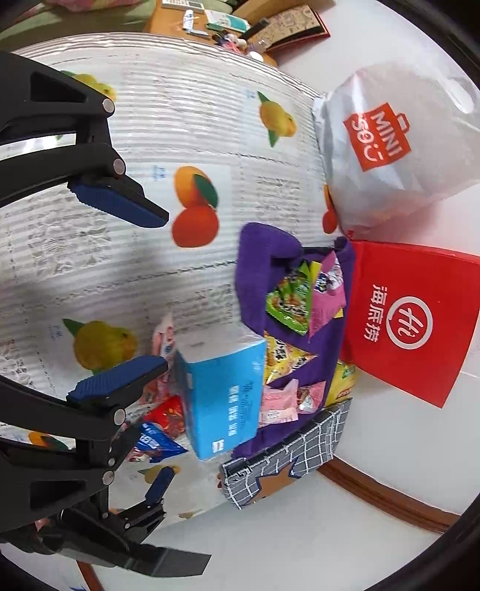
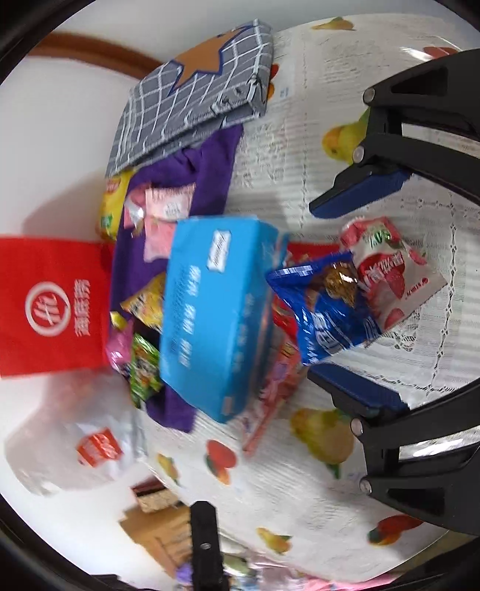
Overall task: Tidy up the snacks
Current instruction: 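Withdraw both tools from the towel toward the remaining snacks, then grasp the blue chocolate chip cookie bag with the right tool while the left tool grasps the red-white wafer packet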
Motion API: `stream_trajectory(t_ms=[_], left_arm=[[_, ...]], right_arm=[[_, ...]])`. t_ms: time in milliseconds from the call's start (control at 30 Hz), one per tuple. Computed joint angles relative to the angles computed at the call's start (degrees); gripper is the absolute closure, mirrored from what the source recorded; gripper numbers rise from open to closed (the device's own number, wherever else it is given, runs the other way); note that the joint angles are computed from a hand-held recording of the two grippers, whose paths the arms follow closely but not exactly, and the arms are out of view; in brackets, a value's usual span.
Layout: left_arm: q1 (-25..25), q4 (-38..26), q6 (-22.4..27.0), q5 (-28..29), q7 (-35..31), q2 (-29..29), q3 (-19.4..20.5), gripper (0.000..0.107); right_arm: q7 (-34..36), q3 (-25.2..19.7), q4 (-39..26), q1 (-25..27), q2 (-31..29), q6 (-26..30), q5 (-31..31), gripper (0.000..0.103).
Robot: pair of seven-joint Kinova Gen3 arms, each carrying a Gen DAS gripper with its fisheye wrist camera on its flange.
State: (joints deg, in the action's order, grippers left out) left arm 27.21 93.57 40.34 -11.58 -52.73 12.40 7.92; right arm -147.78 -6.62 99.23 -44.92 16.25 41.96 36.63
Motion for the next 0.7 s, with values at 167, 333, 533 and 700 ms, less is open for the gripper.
stream_trajectory(t_ms=[167, 333, 533, 700], left_arm=[[3.0, 0.0, 2.0, -3.7, 5.2, 0.2, -0.4, 0.038], [5.1, -1.1, 3.9, -6.2, 9.1, 1.8, -0.3, 0.038], [6.9, -4.3, 4.3, -5.8, 10.5, 6.1, -0.1, 0.038], [7.0, -6.6, 1.4, -2.0, 8.8, 9.9, -0.1, 0.038]], right_arm=[[1.3, 0.4, -0.5, -1.3, 2.2, 0.5, 2.9, 0.019], [4.4, 0.6, -0.2, -1.1, 3.2, 0.5, 3.0, 0.047], [4.7, 0.1, 5.2, 1.3, -2.8, -7.6, 1.1, 0.050], [-0.7, -0.2, 10.2, 2.3, -7.8, -9.3, 5.1, 0.050]])
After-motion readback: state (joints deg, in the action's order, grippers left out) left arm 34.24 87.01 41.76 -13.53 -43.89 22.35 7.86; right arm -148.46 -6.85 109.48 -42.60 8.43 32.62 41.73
